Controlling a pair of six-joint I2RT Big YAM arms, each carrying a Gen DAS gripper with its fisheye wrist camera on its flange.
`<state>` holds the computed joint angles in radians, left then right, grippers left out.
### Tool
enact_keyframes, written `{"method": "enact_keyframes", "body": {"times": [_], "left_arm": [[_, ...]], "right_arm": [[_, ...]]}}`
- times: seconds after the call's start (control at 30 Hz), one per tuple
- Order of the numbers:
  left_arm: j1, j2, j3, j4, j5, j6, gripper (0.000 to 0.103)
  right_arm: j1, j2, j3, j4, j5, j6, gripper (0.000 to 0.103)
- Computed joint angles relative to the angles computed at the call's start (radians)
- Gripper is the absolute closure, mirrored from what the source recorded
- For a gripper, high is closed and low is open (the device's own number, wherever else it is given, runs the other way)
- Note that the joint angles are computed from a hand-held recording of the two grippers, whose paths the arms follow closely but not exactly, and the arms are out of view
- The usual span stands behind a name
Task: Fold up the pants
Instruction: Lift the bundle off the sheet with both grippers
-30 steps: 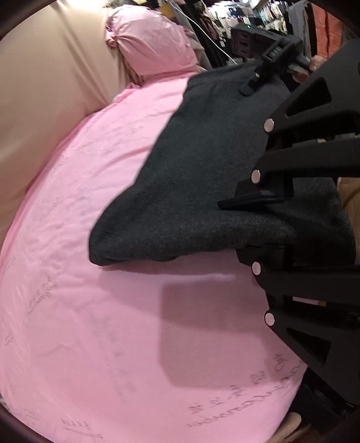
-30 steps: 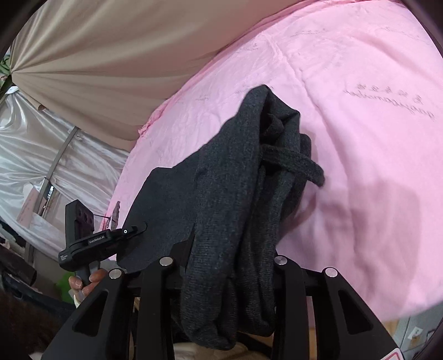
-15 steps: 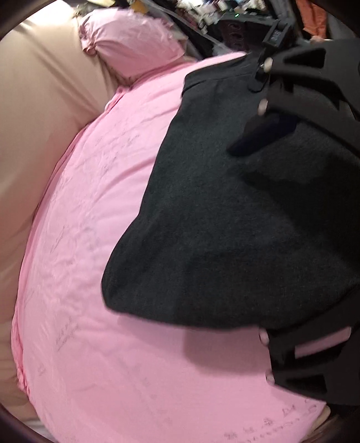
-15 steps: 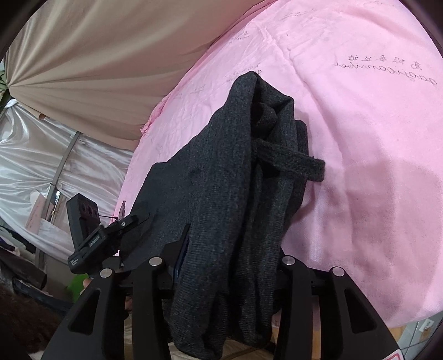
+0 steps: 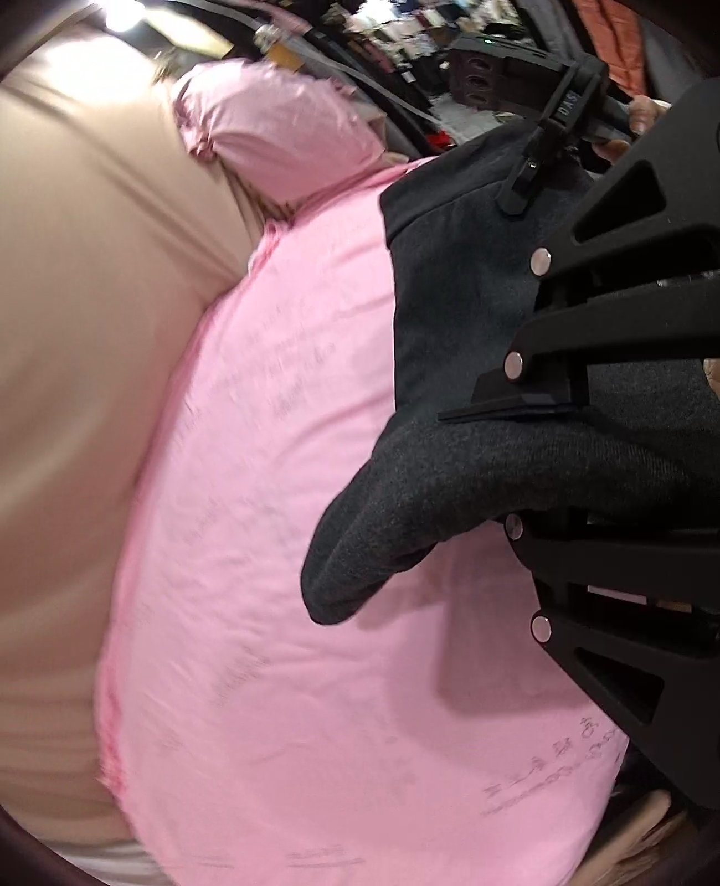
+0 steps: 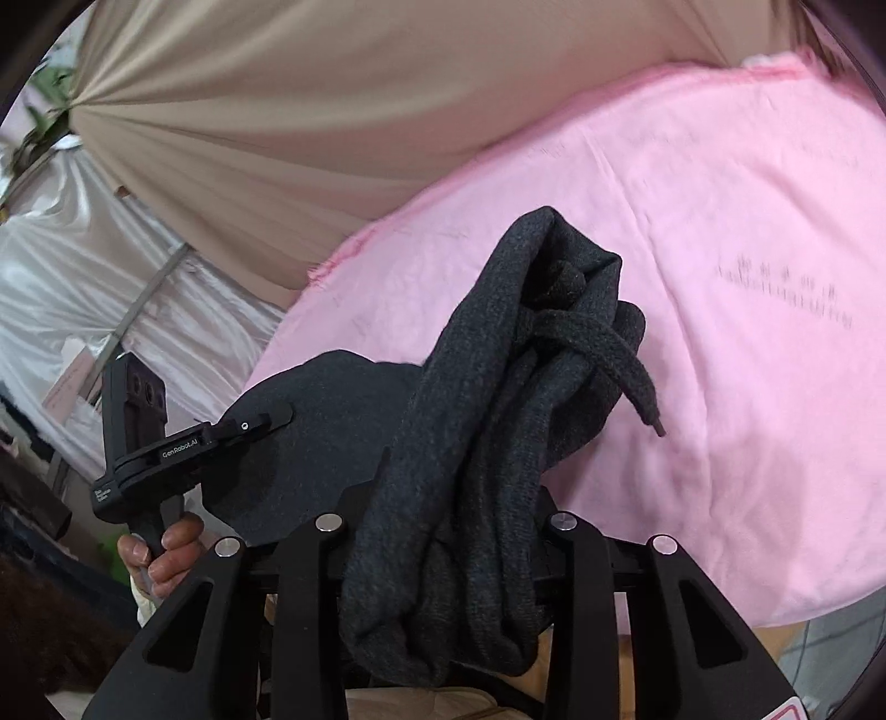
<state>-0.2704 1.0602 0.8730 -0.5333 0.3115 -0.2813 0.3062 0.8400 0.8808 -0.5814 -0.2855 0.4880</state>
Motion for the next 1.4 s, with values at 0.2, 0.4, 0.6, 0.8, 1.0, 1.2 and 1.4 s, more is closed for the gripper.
{"method": "enact_keyframes", "body": {"times": [0.2, 0.4, 0.6, 0.8, 1.0, 1.2, 1.4], "left_arm": [[-0.028, -0.151, 0.037, 0.010, -0.017, 0.055, 0.090], [-0.062, -0.272, 0.093, 0.090, -0.072, 0.122, 0.090], [-0.091, -0.325, 0.166, 0.229, -0.147, 0.192, 0.090], [-0.098, -0.284, 0.265, 0.331, -0.197, 0.233, 0.089], [-0.063, -0.156, 0.423, 0.343, -0.222, 0.220, 0.089], [-0.028, 0.055, 0.590, 0.347, -0.263, 0.238, 0.089], [-0.010, 0.322, 0.804, 0.261, -0.314, 0.231, 0.089]], "right_arm": [[0.042, -0.104, 0.088, -0.020, 0.102, -0.082, 0.070], [0.135, -0.127, 0.222, 0.042, 0.247, -0.231, 0.070], [0.169, -0.097, 0.353, 0.148, 0.271, -0.387, 0.070], [0.137, -0.004, 0.502, 0.208, 0.224, -0.468, 0.070], [0.014, 0.142, 0.651, 0.276, 0.103, -0.444, 0.070], [-0.075, 0.354, 0.840, 0.303, 0.039, -0.380, 0.070], [-0.168, 0.597, 1.016, 0.276, -0.021, -0.267, 0.070]]}}
